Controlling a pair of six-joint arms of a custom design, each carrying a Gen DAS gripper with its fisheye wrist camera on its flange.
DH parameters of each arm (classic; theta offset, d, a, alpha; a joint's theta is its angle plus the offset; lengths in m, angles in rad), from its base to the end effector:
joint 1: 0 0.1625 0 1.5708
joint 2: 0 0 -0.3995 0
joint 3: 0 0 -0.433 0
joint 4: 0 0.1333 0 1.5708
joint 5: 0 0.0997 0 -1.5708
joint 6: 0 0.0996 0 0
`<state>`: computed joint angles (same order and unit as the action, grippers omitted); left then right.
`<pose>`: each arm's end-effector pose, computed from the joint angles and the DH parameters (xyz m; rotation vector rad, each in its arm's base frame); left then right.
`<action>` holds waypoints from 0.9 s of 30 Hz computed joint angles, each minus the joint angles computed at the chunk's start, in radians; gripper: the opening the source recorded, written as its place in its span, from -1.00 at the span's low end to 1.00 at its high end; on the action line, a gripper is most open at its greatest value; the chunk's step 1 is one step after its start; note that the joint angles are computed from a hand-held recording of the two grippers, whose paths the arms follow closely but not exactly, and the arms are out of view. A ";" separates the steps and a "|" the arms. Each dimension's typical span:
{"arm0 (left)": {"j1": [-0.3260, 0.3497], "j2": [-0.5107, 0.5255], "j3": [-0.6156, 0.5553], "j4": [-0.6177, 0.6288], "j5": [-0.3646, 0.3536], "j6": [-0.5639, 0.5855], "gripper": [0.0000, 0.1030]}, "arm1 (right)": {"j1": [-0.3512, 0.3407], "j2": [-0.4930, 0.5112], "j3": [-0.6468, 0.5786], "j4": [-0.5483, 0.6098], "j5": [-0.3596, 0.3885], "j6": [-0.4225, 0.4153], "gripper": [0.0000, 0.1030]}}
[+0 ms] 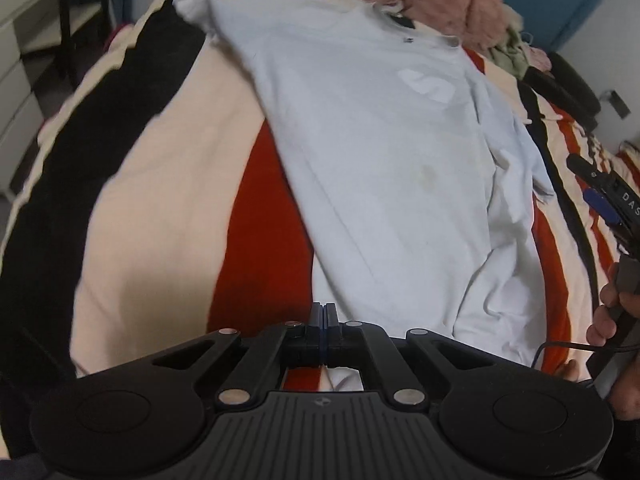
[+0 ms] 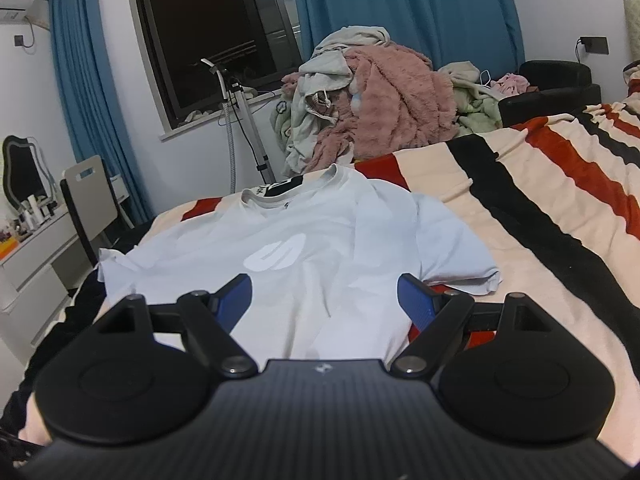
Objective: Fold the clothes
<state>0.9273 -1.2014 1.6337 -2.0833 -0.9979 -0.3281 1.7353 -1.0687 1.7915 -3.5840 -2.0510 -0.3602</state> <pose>-0.2363 -0.6272 0.2782 0.3830 2.6068 -0.4558 0.1892 -0.6067 0.2976 0.1723 -2.1459 1.5353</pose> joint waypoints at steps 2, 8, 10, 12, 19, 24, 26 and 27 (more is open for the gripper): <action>-0.002 0.005 0.007 -0.002 -0.022 -0.018 -0.86 | 0.002 0.002 -0.004 0.003 0.002 0.004 0.58; -0.039 0.063 0.016 0.009 -0.129 0.001 -0.18 | 0.003 0.001 -0.004 -0.003 -0.013 0.003 0.58; -0.063 0.082 0.030 0.001 -0.120 0.039 -0.04 | 0.002 -0.002 -0.002 -0.004 -0.016 0.009 0.58; -0.085 0.096 0.038 0.008 -0.077 0.081 0.05 | -0.001 -0.006 0.000 -0.001 -0.016 0.017 0.58; -0.093 0.049 0.075 0.003 -0.027 0.151 -0.79 | -0.012 -0.019 0.008 0.021 -0.005 0.048 0.58; -0.073 -0.017 0.073 0.046 -0.067 0.100 -0.93 | -0.014 -0.026 0.014 0.027 0.003 0.061 0.58; -0.058 -0.044 0.054 0.083 -0.087 0.084 -0.93 | -0.014 -0.029 0.016 0.032 0.000 0.068 0.58; -0.056 -0.065 0.053 0.101 -0.075 0.069 -0.93 | -0.014 -0.031 0.017 0.034 -0.001 0.073 0.58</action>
<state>0.8718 -1.2667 1.6870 -1.9822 -1.0730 -0.2587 1.7212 -1.0998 1.8089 -3.5495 -2.0523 -0.2875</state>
